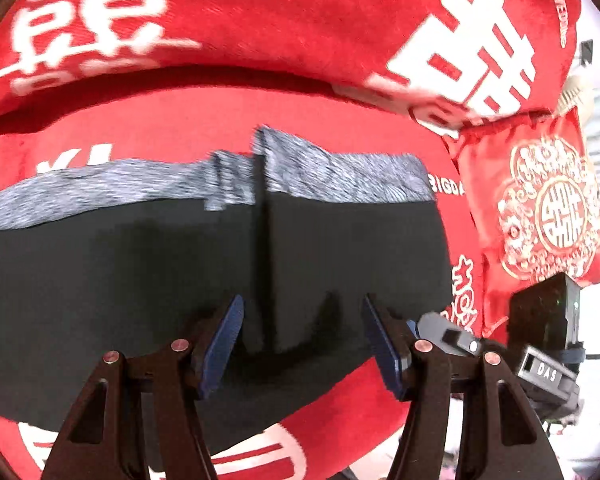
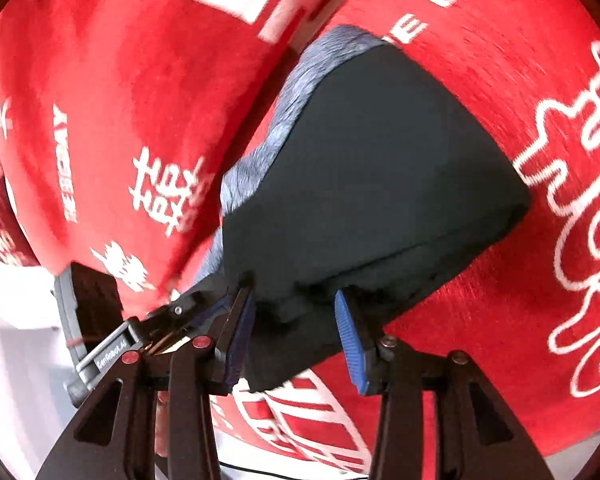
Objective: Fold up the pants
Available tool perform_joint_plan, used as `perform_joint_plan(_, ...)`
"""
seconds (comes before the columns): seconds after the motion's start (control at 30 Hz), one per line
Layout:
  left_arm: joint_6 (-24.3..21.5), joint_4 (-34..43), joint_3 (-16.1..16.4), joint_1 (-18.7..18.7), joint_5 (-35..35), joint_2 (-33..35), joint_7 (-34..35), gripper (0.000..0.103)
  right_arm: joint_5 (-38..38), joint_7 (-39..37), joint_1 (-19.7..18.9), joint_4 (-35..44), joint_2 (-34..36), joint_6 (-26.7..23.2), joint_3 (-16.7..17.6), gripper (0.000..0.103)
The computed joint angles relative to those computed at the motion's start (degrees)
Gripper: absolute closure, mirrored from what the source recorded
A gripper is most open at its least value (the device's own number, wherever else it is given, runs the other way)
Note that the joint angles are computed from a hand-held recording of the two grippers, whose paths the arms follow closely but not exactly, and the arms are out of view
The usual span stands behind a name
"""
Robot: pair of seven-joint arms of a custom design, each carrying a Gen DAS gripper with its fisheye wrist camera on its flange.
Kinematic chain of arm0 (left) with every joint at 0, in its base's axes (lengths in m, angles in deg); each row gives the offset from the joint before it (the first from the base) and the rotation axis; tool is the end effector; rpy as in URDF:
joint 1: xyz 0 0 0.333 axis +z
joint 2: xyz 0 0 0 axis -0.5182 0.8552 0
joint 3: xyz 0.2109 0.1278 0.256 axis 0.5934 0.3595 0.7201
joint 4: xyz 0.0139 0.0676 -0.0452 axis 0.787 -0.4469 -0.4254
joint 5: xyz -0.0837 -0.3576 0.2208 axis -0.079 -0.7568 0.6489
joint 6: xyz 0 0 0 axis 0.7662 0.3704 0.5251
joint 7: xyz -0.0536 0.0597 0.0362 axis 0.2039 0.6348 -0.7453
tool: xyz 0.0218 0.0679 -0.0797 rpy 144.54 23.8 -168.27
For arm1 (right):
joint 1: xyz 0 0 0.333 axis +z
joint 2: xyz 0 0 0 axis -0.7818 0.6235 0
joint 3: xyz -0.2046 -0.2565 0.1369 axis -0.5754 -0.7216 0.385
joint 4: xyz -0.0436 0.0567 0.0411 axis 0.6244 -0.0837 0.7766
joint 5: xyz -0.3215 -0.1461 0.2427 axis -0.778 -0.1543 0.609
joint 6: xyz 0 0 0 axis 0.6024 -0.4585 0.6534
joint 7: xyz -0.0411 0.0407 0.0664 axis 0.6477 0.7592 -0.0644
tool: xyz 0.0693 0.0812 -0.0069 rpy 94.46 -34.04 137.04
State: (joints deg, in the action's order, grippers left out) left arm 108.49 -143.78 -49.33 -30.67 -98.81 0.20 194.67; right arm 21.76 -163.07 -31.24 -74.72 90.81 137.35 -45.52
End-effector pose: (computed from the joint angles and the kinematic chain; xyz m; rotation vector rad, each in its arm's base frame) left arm 0.7930 -0.1354 0.3896 1.2756 -2.3727 0.4498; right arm 0.6083 0.3627 0.3882 -0.5505 2.2144 0.3891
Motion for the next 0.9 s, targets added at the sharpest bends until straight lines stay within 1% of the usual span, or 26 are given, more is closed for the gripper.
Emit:
perform_joint_plan(0.03, -1.17, 1.36, 0.18, -0.4, 0.78, 0.95, -0.09, 0.04, 0.61, 0.81, 1.24, -0.45, 0.1, 1.52, -1.36, 0.058)
perform_joint_plan(0.07, -1.35, 1.42, 0.36, -0.64, 1.41, 1.1, 0.06, 0.04, 1.19, 1.62, 1.19, -0.63, 0.5, 2.45, -1.32, 0.058)
perform_joint_plan(0.1, -1.28, 1.69, 0.46, -1.05, 1.99, 1.49, 0.16, 0.04, 1.27, 2.19, -0.46, -0.77, 1.04, 3.4, 0.28, 0.058)
perform_joint_plan(0.17, -1.07, 1.9, 0.57, -1.48, 2.67, 2.06, 0.19, 0.04, 1.37, 3.85, -1.54, -0.66, 2.75, 6.78, 1.27, 0.058)
perform_joint_plan(0.2, -0.84, 1.76, 0.52, -1.51, 2.64, 2.18, 0.08, 0.048, 1.36, 4.57, -1.16, -0.6, 3.4, 8.2, 0.85, 0.058)
perform_joint_plan(0.23, 0.1, 0.71, 0.55, -1.49, 2.59, 1.7, -0.01, 0.065, 1.51, 5.38, -0.59, -0.44, 4.14, 9.64, 0.26, 0.058)
perform_joint_plan(0.27, -0.14, 0.62, 0.54, -1.43, 2.53, 1.75, -0.29, 0.07, 2.17, 6.39, 0.32, -0.27, 4.97, 11.26, -0.65, 0.069)
perform_joint_plan(0.3, -0.26, 0.19, 0.57, -1.22, 2.26, 1.44, -0.91, 0.07, 1.89, 7.58, -0.12, -0.14, 5.53, 12.03, -0.25, 0.1)
perform_joint_plan(0.33, 0.83, -1.48, 0.56, -0.88, 1.77, 0.25, -1.19, 0.07, 1.04, 8.77, -1.01, 0.11, 6.13, 12.59, 0.66, 0.098)
perform_joint_plan(0.37, 2.08, -3.31, 0.49, -0.57, 1.44, -1.16, -0.81, 0.07, 0.11, 9.36, -1.33, -0.33, 6.01, 14.0, 0.8, 0.098)
perform_joint_plan(0.4, 3.3, -5.57, 0.33, -0.12, 1.01, -3.04, 0.09, 0.07, -1.32, 9.34, -1.32, -0.02, 6.16, 15.22, 0.72, 0.098)
perform_joint_plan(0.43, 4.44, -8.24, 0.11, 0.51, 0.35, -5.27, 1.47, 0.07, -3.75, 9.35, -2.2, 0.07, 5.74, 15.5, 1.38, 0.098)
perform_joint_plan(0.5, 6.99, -13.63, 0.22, 1.22, -0.36, -9.53, 4.0, 0.07, -10.39, 9.99, -5.83, 0.42, 4.83, 14.64, 4.46, 0.098)
perform_joint_plan(0.53, 8.47, -16.09, 0.59, 1.21, -0.25, -11.27, 4.84, 0.07, -14.19, 11.25, -8.88, 0.55, 4.57, 13.02, 7.46, 0.098)
perform_joint_plan(0.57, 10.77, -18.69, 1.24, 0.86, 0.55, -12.82, 5.38, 0.069, -16.39, 12.46, -11.0, 0.65, 4.83, 12.22, 9.68, 0.098)
perform_joint_plan(0.6, 14.02, -21.18, 2.11, 0.11, 1.92, -14.01, 5.15, 0.069, -18.55, 13.57, -13.21, 0.95, 5.53, 11.15, 12.09, 0.098)
perform_joint_plan(0.63, 16.21, -22.42, 3.09, -0.8, 3.68, -14.2, 3.61, 0.069, -21.06, 14.46, -16.2, 1.64, 6.77, 8.81, 15.38, 0.098)
perform_joint_plan(0.67, 15.91, -21.8, 3.81, -1.29, 4.8, -13.31, 1.17, 0.069, -23.01, 14.26, -19.23, 2.49, 8.53, 6.25, 18.85, 0.098)
perform_joint_plan(0.7, 14.8, -20.78, 3.83, -1.08, 4.62, -12.48, -0.27, 0.069, -21.93, 10.89, -21.89, 3.33, 10.5, 3.46, 22.42, 0.098)
perform_joint_plan(0.73, 13.43, -19.43, 3.69, -0.63, 3.92, -11.57, -1.71, 0.064, -24.57, 11.53, -24.3, 3.99, 12.37, 1.62, 25.06, 0.097)
perform_joint_plan(0.77, 13.8, -19.22, 3.55, -0.23, 3.51, -11.51, -2.06, 0.057, -23.91, 10.64, -24.73, 4.02, 13.31, 2.97, 25.7, 0.096)
perform_joint_plan(0.8, 15.49, -19.9, 3.45, 0.01, 3.37, -11.98, -1.83, 0.043, -22.77, 10.01, -23.48, 3.54, 12.77, 5.14, 24.34, 0.093)
perform_joint_plan(0.83, 17.85, -20.87, 3.26, 0.44, 2.84, -12.66, -1.18, 0.04, -22.62, 9.11, -23.47, 3.52, 12.57, 5.46, 24.43, 0.088)
perform_joint_plan(0.87, 18.42, -20.66, 3.03, 0.91, 2.27, -12.58, -0.73, 0.04, -22.72, 7.89, -23.54, 3.13, 11.77, 5.34, 24.75, 0.067)
perform_joint_plan(0.9, 17.32, -19.09, 2.88, 1.3, 1.85, -11.6, -0.91, 0.04, -21.84, 7.31, -22.56, 3.14, 11.15, 5.52, 23.94, 0.046)
